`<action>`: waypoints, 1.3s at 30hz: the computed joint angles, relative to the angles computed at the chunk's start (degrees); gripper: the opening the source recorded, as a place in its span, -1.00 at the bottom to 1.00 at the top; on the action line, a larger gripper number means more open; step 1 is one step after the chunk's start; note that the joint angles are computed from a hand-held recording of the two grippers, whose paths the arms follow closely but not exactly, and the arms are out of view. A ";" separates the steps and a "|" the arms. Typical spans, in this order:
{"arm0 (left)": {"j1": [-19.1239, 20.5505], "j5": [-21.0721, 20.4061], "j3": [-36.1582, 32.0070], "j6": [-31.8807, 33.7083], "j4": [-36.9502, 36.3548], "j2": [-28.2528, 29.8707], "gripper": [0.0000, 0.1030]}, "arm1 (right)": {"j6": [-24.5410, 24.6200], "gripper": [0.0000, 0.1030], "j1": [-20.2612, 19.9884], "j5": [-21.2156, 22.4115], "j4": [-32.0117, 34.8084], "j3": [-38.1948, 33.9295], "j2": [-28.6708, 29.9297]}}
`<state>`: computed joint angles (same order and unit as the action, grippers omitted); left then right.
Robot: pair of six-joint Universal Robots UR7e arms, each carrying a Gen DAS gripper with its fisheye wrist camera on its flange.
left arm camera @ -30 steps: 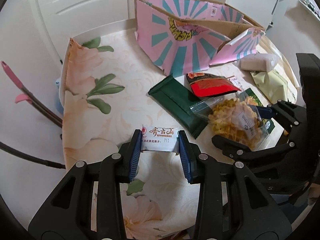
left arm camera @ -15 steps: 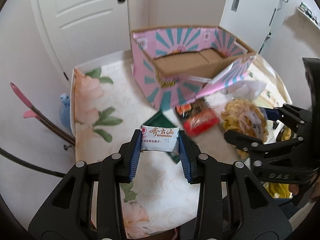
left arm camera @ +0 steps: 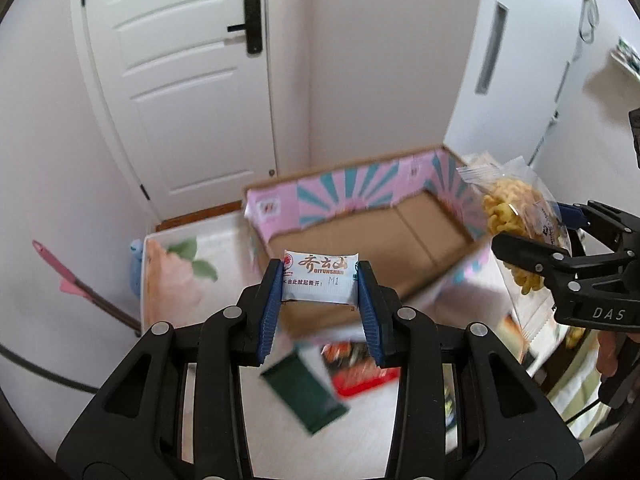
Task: Organize snacks
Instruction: 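Carry the sachet and waffle pack into the box and open both tools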
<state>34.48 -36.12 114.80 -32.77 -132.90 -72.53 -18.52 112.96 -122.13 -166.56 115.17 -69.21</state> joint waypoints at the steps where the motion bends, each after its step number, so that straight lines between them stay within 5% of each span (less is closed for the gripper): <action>1: 0.47 0.10 -1.00 0.03 -0.46 1.03 -0.36 | -1.21 0.45 -0.69 0.76 1.03 -1.64 0.19; 8: 5.38 -1.11 -9.91 -0.36 -3.23 9.78 -0.36 | -5.21 0.45 -5.65 5.34 9.74 -11.06 2.78; 20: 10.97 -1.98 -18.05 -3.97 2.51 19.02 -0.35 | -7.77 0.45 -10.47 8.90 20.23 -20.52 8.44; 22: 11.17 -1.50 -19.23 -4.91 5.42 19.77 -0.20 | -6.91 0.45 -10.90 9.38 21.13 -20.87 8.62; 24: 11.10 -0.24 -19.99 -6.78 8.72 20.34 0.80 | -6.13 0.46 -11.46 9.68 21.79 -21.35 8.88; 25: 10.90 0.67 -19.81 -7.03 8.76 20.42 0.97 | -5.69 0.46 -11.65 9.72 22.28 -21.87 9.08; 39: 7.60 4.24 -14.37 -13.18 12.13 14.24 1.00 | -4.15 0.46 -11.88 8.84 24.42 -22.73 10.03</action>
